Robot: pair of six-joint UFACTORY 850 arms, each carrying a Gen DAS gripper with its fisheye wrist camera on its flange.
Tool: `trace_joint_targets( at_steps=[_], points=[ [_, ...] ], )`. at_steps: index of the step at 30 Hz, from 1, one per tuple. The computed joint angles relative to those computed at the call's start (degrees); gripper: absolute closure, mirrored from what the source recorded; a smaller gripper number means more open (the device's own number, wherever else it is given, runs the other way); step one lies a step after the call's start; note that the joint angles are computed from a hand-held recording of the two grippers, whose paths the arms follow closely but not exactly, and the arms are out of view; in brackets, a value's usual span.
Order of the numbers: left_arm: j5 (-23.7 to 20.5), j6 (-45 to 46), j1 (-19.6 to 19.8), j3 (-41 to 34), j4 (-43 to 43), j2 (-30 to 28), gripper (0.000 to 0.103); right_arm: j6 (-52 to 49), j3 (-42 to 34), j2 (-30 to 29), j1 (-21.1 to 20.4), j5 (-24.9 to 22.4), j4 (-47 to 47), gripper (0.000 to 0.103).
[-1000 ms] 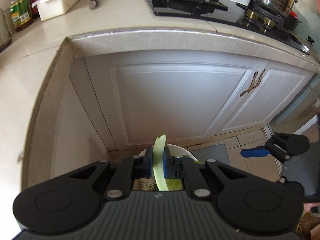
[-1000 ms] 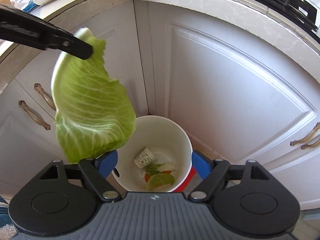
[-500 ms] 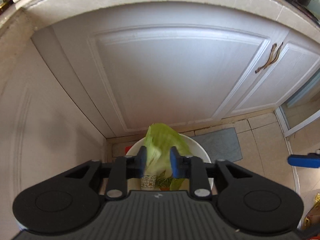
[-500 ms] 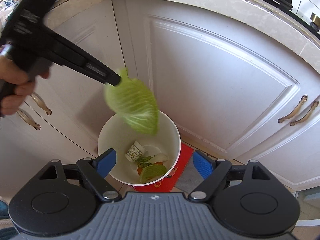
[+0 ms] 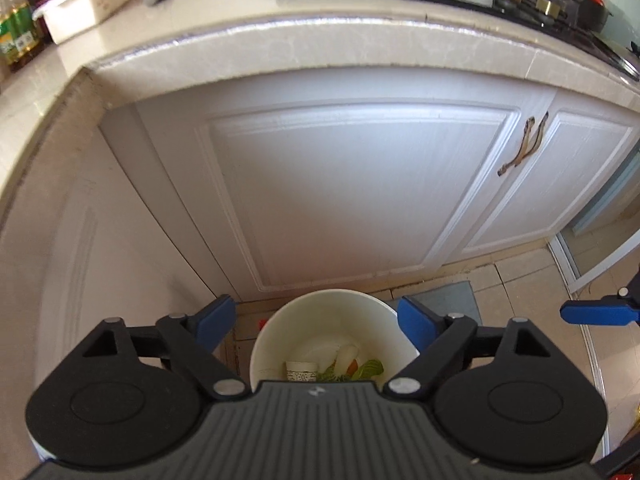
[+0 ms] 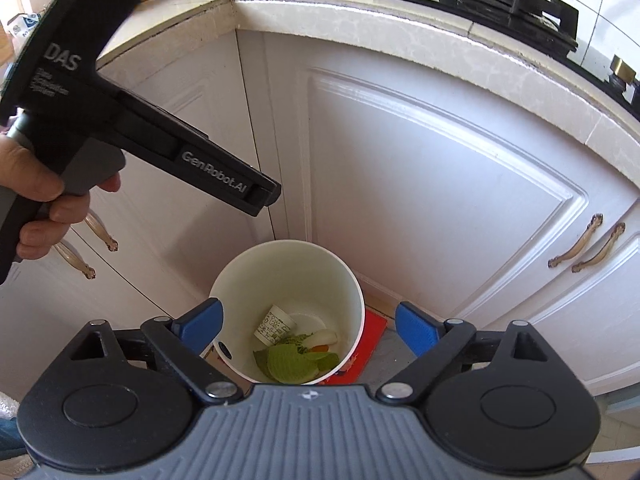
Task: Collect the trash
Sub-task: 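Move both open tools back over the counter toward the cabbage heart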
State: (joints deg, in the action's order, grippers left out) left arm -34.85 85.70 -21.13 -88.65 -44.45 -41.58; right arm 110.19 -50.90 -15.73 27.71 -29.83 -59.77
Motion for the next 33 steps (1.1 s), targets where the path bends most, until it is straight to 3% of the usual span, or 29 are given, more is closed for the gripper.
trace_joint_targets(
  at_steps=[8, 14, 18, 23, 33],
  points=[
    [-0.8, 7.0, 3.3, 3.0, -6.5, 5.6, 0.014, -6.1, -2.5, 0.9, 1.4, -4.2, 2.0, 0.003],
    [2.3, 15.1, 6.0, 6.7, -13.0, 10.9, 0.013, -8.1, -4.6, 2.5, 2.5, -6.6, -0.4, 0.001],
    [1.7, 12.7, 8.8, 6.4, -13.7, 12.5, 0.012, -9.8, -7.0, 2.5, 2.6, -5.9, -2.6, 0.0],
    [4.3, 12.2, 12.3, 5.6, -15.5, 13.0, 0.012, -14.5, -11.1, 1.2, 2.2, -2.8, -4.7, 0.0],
    [8.3, 0.2, 19.0, 0.6, -10.1, 9.6, 0.012, -30.8, -24.8, -7.3, 0.3, 5.8, -0.9, 0.0]
  ],
)
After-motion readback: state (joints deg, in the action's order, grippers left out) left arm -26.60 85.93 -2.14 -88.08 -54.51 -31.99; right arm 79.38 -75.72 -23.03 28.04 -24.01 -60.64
